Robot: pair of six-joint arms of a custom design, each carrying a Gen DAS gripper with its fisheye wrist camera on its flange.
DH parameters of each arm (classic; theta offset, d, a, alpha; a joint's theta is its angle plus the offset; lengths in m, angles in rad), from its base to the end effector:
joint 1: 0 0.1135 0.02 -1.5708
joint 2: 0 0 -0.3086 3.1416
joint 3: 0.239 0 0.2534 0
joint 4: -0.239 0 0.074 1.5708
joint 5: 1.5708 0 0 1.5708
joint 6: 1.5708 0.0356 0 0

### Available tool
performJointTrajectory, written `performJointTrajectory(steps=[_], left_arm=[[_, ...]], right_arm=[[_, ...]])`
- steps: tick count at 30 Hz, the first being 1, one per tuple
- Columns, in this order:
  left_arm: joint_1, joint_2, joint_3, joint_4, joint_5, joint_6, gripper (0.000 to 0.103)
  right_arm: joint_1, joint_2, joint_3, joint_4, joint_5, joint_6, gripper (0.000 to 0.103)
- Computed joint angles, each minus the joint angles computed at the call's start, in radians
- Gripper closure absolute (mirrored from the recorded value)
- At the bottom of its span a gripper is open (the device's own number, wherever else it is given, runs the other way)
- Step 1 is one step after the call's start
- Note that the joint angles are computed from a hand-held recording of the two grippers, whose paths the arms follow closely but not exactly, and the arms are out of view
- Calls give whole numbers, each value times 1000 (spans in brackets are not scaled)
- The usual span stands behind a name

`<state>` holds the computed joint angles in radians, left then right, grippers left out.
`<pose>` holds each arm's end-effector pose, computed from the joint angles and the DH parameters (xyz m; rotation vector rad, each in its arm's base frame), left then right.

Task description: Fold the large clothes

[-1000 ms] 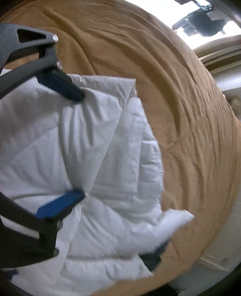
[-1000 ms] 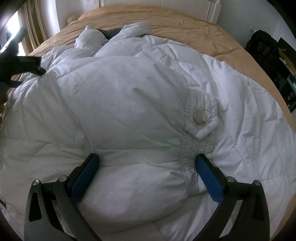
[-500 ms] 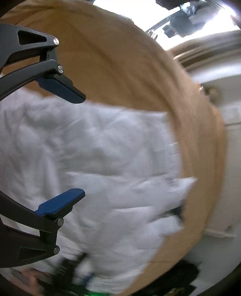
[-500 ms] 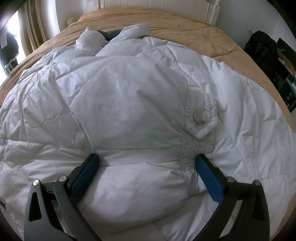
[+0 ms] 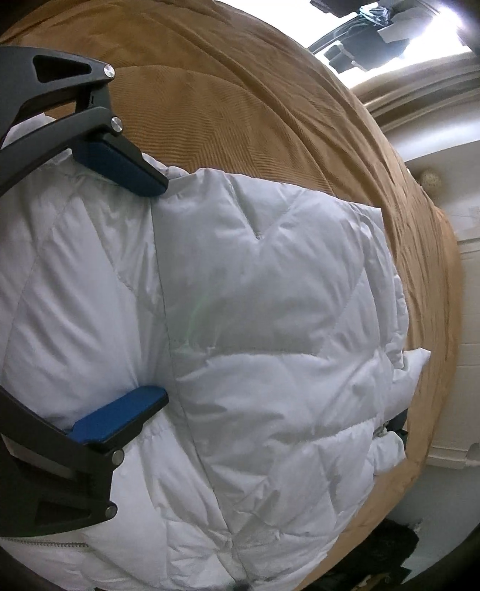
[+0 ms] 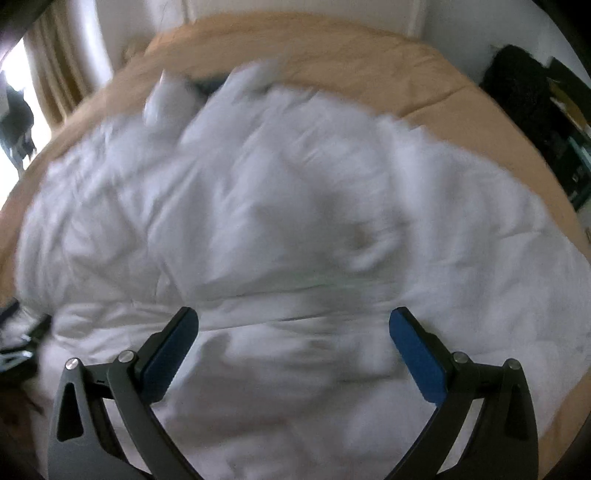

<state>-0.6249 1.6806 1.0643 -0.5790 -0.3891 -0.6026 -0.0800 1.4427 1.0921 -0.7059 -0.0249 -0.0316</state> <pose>0.2744 -0.1813 0.2274 -0.0686 2.6131 0.1349 0.2855 -0.0220 0.2959 0.0550 2.6262 -0.0059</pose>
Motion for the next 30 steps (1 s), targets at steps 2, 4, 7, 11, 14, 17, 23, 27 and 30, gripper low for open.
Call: performJointTrajectory(steps=[2,4,7,11,14,17,23,27,30], left_arm=[[0,7,7,-1,-1,-2,0],[-4,5,6,-2,-3,-5,0],[-3,4,3,2,0,-6,0],[-4,2,-1,9,-1,-7,0],[-4,3,-3,12,-2,-5,0],[-5,3,-3,12,-3,-6,0],[-7,3,-4,14,-7,-7,0],[-7,3,-4,13,-8,-7,0],[-8,4,-3,12,-9,-9,0]], right_arm=[[-114,-24,49,-49,-64,-21,0],[-301,-28,119,-117,-198,-76,0],[-593,14,230,-194,-340,-171,0],[-932,191,429,-287,-460,-262,0],[-1094,337,565,-329,-523,-252,0],[-1191,484,691,-369,-568,-194,0],[-1226,643,779,-341,-516,-105,0],[-1207,686,779,-273,-507,-74,0],[-1163,704,817,-278,-482,-102,10]])
